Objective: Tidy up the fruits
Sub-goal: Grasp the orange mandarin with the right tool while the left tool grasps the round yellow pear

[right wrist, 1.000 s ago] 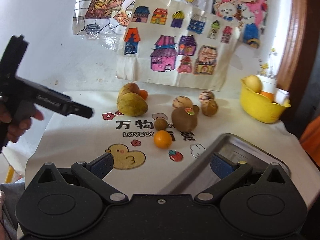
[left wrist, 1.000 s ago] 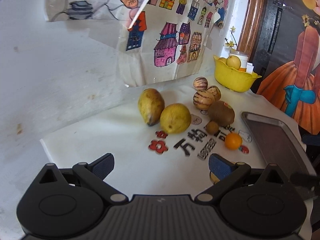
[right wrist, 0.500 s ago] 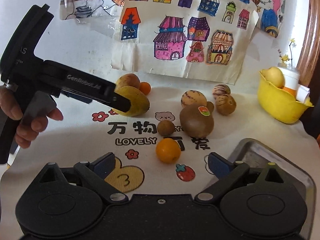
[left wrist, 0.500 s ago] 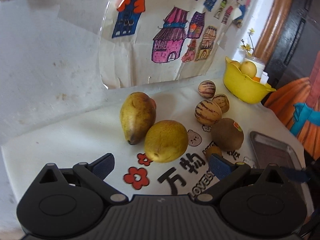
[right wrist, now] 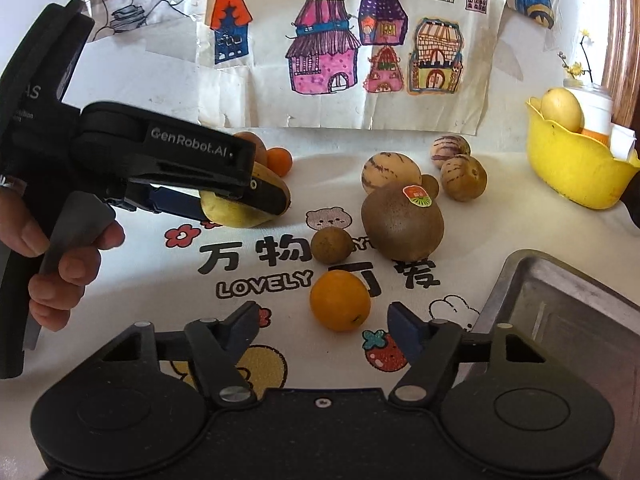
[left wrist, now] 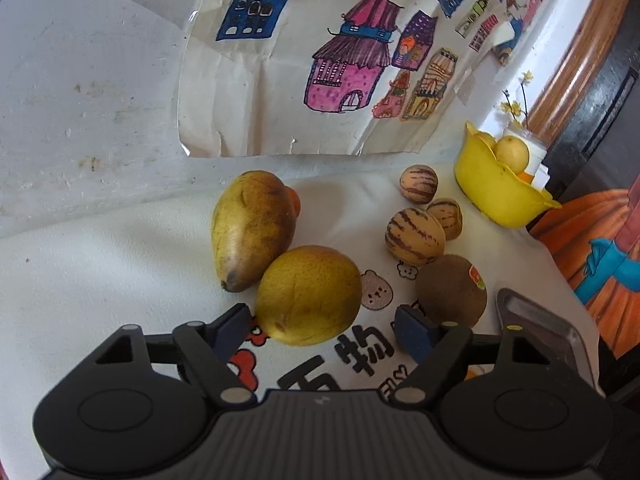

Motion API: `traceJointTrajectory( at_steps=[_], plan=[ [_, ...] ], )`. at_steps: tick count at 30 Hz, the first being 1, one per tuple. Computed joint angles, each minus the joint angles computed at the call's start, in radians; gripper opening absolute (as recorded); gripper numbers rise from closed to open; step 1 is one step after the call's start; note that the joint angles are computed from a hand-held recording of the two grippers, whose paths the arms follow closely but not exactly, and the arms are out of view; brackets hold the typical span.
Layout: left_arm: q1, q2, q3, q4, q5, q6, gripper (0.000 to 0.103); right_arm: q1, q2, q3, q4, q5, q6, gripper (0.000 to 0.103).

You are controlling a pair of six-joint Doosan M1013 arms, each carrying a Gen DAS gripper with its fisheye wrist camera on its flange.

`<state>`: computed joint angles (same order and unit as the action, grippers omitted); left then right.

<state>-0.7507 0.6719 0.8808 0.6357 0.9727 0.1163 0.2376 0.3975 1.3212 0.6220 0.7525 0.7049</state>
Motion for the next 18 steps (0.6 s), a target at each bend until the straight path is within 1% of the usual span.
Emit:
traceJointTrajectory(
  at_steps=[2, 4, 8, 10, 14, 18],
  plan=[
    [0.002, 0.002, -0.002, 0.003, -0.005, -0.017, 0.078, -0.001, 0.01, -0.015, -0.005, 0.024, 0.035, 0.067],
    [0.003, 0.005, -0.005, 0.007, -0.003, -0.024, 0.075, -0.002, 0.018, -0.027, -0.011, 0.04, 0.065, 0.066],
    [0.001, 0.01, -0.013, 0.019, 0.018, -0.025, 0.066, 0.003, 0.022, -0.032, -0.031, 0.027, 0.085, 0.06],
    [0.001, 0.012, -0.017, 0.02, 0.026, -0.028, 0.063, 0.005, 0.022, -0.032, -0.039, 0.02, 0.098, 0.058],
    [0.002, 0.012, -0.014, 0.028, 0.024, -0.046, 0.062, 0.008, 0.02, -0.027, -0.038, 0.006, 0.099, 0.05],
    [0.0, 0.011, -0.01, 0.039, 0.023, -0.055, 0.062, 0.012, 0.018, -0.021, -0.041, -0.007, 0.099, 0.048]
  ],
)
